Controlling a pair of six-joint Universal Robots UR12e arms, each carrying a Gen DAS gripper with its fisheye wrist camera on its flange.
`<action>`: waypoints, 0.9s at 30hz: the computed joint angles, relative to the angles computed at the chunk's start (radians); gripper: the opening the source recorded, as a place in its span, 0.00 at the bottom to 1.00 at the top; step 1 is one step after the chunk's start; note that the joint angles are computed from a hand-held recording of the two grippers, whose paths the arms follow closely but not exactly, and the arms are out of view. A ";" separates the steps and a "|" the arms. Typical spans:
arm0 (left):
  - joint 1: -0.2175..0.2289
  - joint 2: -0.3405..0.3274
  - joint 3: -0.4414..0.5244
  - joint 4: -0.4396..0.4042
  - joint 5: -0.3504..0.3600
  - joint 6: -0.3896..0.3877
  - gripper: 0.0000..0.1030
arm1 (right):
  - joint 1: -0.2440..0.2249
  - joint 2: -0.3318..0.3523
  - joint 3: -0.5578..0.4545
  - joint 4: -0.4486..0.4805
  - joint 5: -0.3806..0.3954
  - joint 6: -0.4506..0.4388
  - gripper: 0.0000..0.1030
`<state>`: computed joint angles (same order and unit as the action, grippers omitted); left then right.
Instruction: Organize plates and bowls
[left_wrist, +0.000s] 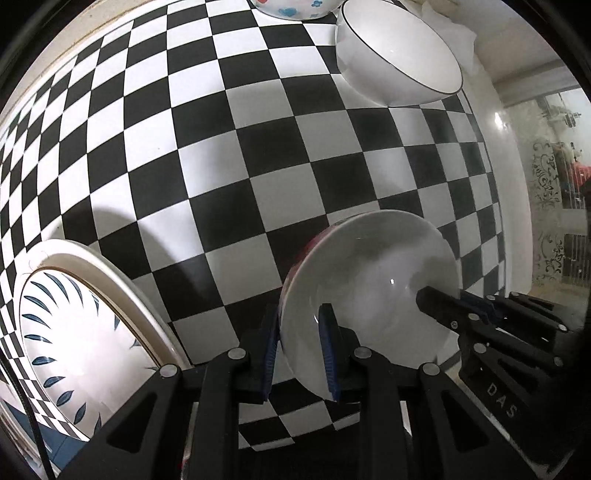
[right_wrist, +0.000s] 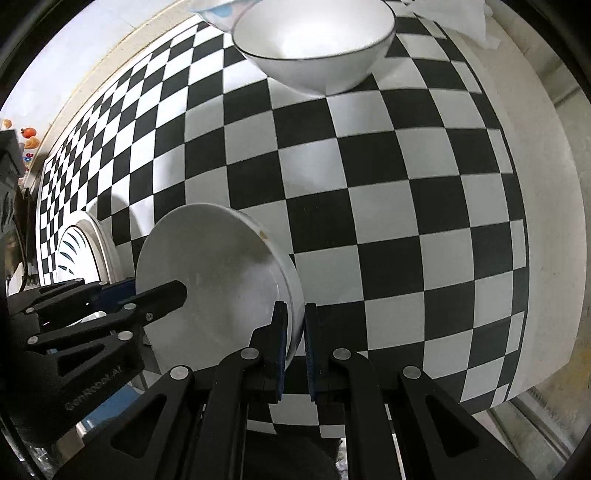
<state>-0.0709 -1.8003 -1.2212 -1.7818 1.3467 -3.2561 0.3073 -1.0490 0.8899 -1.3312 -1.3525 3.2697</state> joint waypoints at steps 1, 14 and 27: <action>0.003 0.001 0.005 -0.002 -0.010 -0.005 0.19 | -0.002 0.001 -0.001 0.005 0.007 0.003 0.10; 0.042 -0.132 0.231 0.030 -0.106 -0.080 0.23 | -0.073 0.100 -0.237 -0.024 0.042 0.077 0.30; 0.025 -0.310 0.418 -0.071 -0.109 -0.081 0.23 | -0.112 0.354 -0.572 0.116 0.150 0.133 0.30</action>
<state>-0.0459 -2.1100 -0.8033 -1.8528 1.2381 -3.3373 0.1951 -0.6951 0.3174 -1.2148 -1.2021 3.4026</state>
